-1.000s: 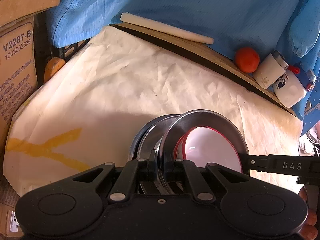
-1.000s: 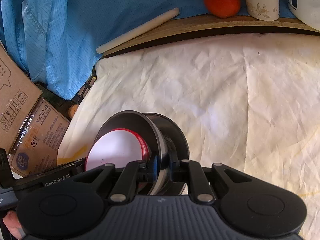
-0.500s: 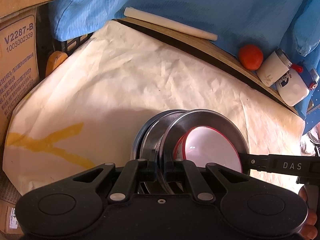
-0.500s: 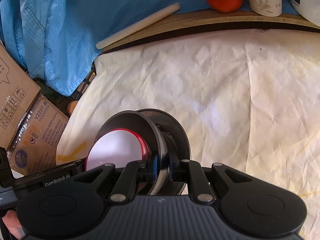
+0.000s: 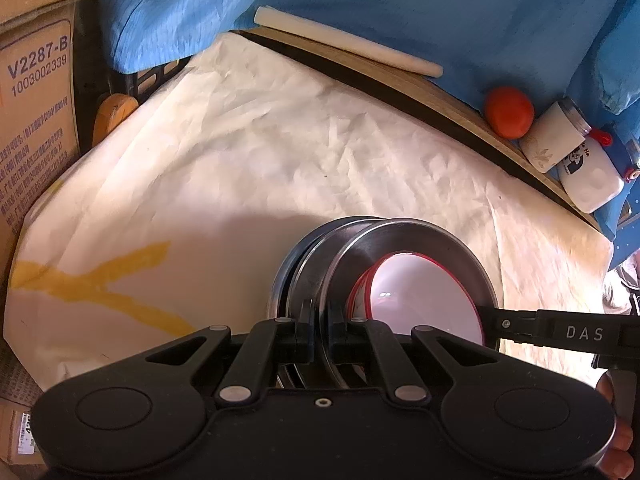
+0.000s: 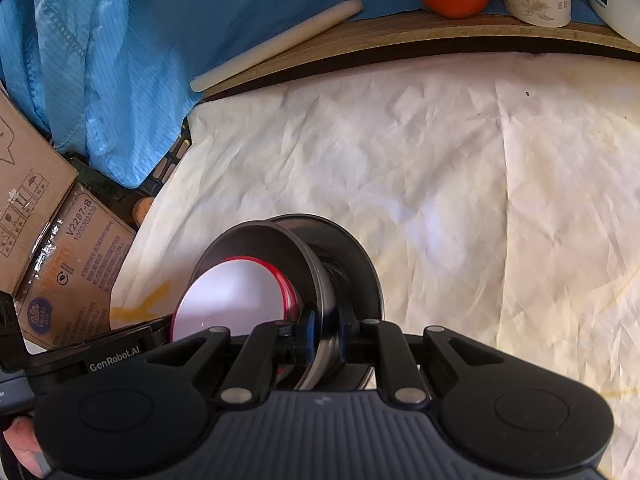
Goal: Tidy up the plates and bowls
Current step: 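Lower the steel bowl onto the stacked steel plates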
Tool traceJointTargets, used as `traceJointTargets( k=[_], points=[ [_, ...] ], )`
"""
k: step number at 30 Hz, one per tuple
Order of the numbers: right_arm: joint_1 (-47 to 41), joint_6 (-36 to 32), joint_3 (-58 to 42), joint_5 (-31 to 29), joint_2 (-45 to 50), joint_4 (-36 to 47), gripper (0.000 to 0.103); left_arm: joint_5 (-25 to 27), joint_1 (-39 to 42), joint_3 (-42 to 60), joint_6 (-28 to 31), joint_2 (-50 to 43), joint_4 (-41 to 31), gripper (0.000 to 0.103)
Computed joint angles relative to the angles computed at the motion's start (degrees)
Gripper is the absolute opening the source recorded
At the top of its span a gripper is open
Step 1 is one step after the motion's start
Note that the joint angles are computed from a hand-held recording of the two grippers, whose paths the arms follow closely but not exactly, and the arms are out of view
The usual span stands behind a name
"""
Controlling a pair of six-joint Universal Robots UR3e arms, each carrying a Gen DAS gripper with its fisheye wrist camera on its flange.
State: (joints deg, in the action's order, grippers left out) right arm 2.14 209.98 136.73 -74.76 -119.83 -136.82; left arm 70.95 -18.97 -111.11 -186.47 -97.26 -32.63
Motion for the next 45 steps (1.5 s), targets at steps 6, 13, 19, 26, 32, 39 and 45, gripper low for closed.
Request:
traceJointTargets(
  k=[6, 13, 19, 26, 32, 39, 45],
  points=[
    [-0.56, -0.46, 0.01, 0.49, 0.07, 0.17, 0.014, -0.07, 0.08, -0.03, 0.01, -0.4, 0.33, 0.003],
    [-0.29, 0.22, -0.09, 0.35, 0.14, -0.1, 0.014, -0.17, 0.14, -0.08, 0.1, -0.4, 0.44, 0.003],
    [-0.98, -0.09, 0.45, 0.98, -0.43, -0.1, 0.014, -0.74, 0.43, 0.05, 0.26, -0.76, 0.34, 0.004],
    [-0.65, 0.13, 0.33, 0.93, -0.26, -0.13, 0.015, -0.28, 0.09, -0.18, -0.17, -0.59, 0.76, 0.004],
    [-0.74, -0.56, 0.3, 1.02, -0.13, -0.09, 0.015, -0.49, 0.12, -0.32, -0.03, -0.27, 0.81, 0.005],
    [-1.7, -2.35, 0.84, 1.72, -0.63, -0.03, 0.015, -1.14, 0.62, -0.88, 0.1, 0.03, 1.08, 0.006],
    [-1.69, -2.33, 1.38, 1.46, -1.3, -0.3, 0.017, -1.51, 0.99, -1.5, -0.02, 0.17, 1.7, 0.009]
  ],
)
